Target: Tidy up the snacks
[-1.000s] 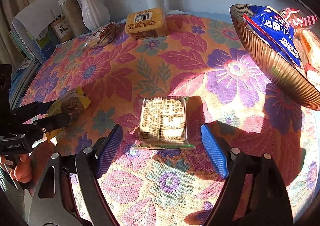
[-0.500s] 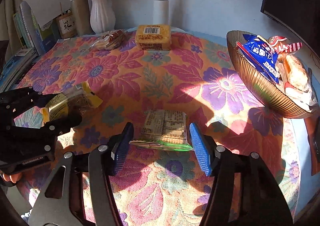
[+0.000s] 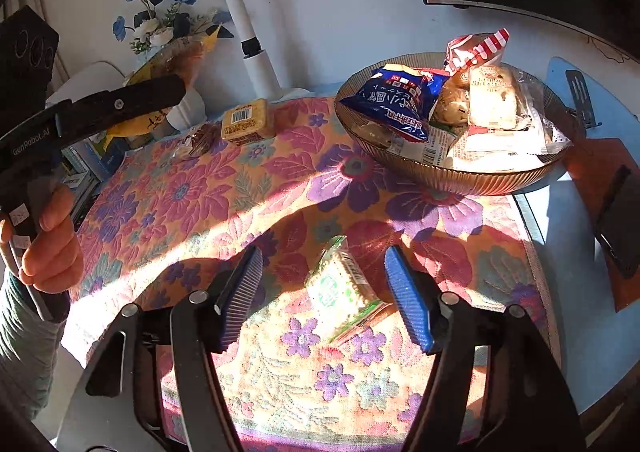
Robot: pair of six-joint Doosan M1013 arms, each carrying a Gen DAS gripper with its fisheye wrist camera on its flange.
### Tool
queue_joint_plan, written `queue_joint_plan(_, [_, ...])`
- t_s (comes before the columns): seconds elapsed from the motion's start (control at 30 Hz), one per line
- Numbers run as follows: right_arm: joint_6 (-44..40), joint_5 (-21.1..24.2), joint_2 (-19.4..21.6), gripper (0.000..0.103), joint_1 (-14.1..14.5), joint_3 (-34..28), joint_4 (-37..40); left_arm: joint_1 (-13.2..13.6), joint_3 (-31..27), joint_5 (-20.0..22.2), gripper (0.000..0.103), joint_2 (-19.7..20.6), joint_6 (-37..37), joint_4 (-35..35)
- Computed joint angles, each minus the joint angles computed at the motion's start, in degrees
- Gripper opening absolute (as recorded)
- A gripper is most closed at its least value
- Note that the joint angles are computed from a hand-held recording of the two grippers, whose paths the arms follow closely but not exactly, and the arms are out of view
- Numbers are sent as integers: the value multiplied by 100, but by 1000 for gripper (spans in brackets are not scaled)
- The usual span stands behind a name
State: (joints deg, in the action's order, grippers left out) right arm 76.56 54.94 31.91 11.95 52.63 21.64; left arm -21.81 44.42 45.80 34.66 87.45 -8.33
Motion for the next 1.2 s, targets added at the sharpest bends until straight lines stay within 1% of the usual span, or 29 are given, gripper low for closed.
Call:
queue_joint_plan(0.07, [-115,92,30,77,20,13,-101,13,32,60,49,1,31,-79])
queue_joint_plan(0.1, [10,152,82,86,31,-37,-241,12,52,101,49,6,-17,-22])
queue_joint_plan(0.17, [275,250,179,88,27,-122,-427,8,45,226,49,45,-196,146])
queue_joint_plan(0.2, [278,317,213,87,0,-153,-354,19,51,296,49,59,-269,161])
queue_joint_plan(0.27, [252,382,240,88,-29,-167,-304,48,83,359,49,67,-266,31])
queue_joint_plan(0.3, [230,582,313,94,-18,-276,-391,54,99,356,49,63,-238,-5])
queue_joint_plan(0.33, [235,924,440,97,16,-470,-595,62,104,355,49,61,-194,-33])
queue_joint_plan(0.37, [306,1140,538,96,75,-607,-932,66,87,360,48,71,-161,-69])
queue_joint_plan(0.4, [330,1201,589,95,123,-656,-1174,79,61,369,33,84,-97,-178])
queue_joint_plan(0.43, [251,1056,562,91,166,-588,-1330,101,-6,445,29,119,-17,-349])
queue_joint_plan(0.47, [158,901,520,85,199,-512,-1407,122,-82,512,29,159,22,-484])
queue_joint_plan(0.5, [54,821,491,64,213,-473,-1374,126,-108,512,29,176,18,-528])
queue_joint_plan(0.53, [-45,749,456,50,229,-429,-1342,126,-180,580,29,216,10,-511])
queue_joint_plan(0.6, [-50,471,346,49,309,-233,-1622,114,-328,755,29,296,-21,-326])
queue_joint_plan(0.63, [-65,337,295,49,337,-121,-1716,122,-361,825,31,315,-31,-257])
queue_joint_plan(0.67, [-100,173,236,49,339,17,-1721,151,-407,946,45,344,-5,-295])
queue_joint_plan(0.7, [-158,28,192,49,313,124,-1622,182,-415,1074,70,355,14,-324])
queue_joint_plan(0.73, [-219,16,182,50,260,155,-1413,195,-357,1172,76,330,4,-246])
queue_joint_plan(0.8, [-302,186,247,50,118,42,-885,214,-132,1400,74,229,150,-171])
queue_joint_plan(0.87, [-361,273,269,51,34,8,-560,225,246,1546,75,39,288,-129])
queue_joint_plan(0.93, [-367,302,270,51,7,2,-460,252,608,1684,84,-150,322,-286])
queue_joint_plan(0.97, [-358,306,268,51,12,-2,-488,261,759,1730,95,-227,425,-442])
queue_joint_plan(1.0, [-336,307,264,51,20,-2,-537,225,914,1661,96,-309,460,-379])
queue_joint_plan(1.03, [-287,301,258,50,37,-2,-597,157,1008,1611,96,-351,408,-139])
queue_joint_plan(1.07, [-223,281,260,50,61,-10,-674,73,966,1743,95,-306,276,236])
queue_joint_plan(1.1, [-163,235,225,49,73,36,-728,-30,805,2066,87,-182,112,715])
queue_joint_plan(1.13, [-106,171,176,49,78,110,-749,-120,631,2425,73,-39,60,1126])
queue_joint_plan(1.17, [-50,80,122,49,84,203,-736,-156,599,2484,59,-3,68,1238])
queue_joint_plan(1.2, [19,-39,68,49,91,313,-696,-131,683,2286,47,-68,114,1079])
